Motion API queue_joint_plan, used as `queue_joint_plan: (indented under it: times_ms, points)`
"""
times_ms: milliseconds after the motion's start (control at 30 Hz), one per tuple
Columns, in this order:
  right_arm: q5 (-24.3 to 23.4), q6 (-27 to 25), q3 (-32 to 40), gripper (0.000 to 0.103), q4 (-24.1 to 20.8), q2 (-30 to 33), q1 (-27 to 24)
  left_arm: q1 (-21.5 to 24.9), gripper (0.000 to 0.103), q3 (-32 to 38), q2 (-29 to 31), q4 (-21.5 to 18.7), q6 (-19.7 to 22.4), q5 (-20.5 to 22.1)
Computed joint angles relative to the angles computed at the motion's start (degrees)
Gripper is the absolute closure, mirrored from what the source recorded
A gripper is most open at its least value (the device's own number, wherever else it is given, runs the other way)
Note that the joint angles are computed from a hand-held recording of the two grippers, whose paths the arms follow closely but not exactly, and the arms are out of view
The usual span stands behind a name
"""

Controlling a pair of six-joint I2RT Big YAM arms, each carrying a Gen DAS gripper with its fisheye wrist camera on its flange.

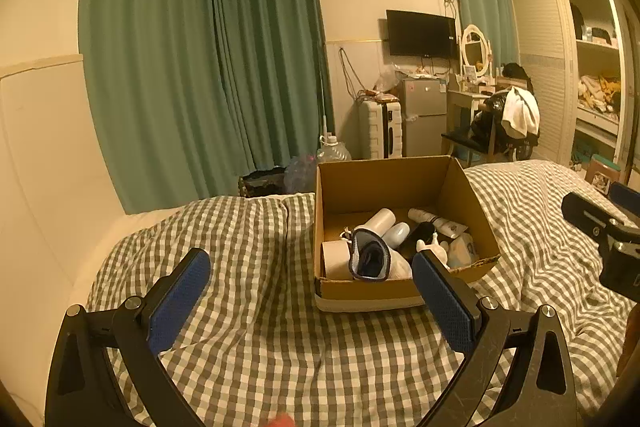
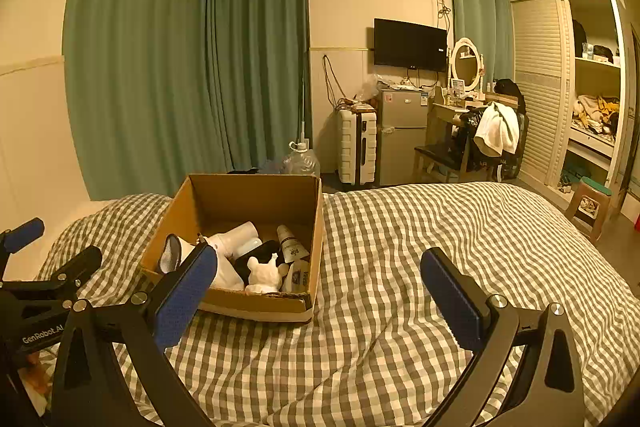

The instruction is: Organize objects

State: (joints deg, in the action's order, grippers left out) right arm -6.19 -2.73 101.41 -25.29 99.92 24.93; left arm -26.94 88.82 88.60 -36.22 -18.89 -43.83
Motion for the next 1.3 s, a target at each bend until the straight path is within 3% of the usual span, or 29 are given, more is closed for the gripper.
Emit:
queue_joint_plan:
  times_ms: [1300]
  points:
    - [0.3, -0.1, 0.9, 0.001, -2.2, 0.9, 0.5, 0.3, 0.000, 0.2, 0.6, -2.5, -2.0, 0.2]
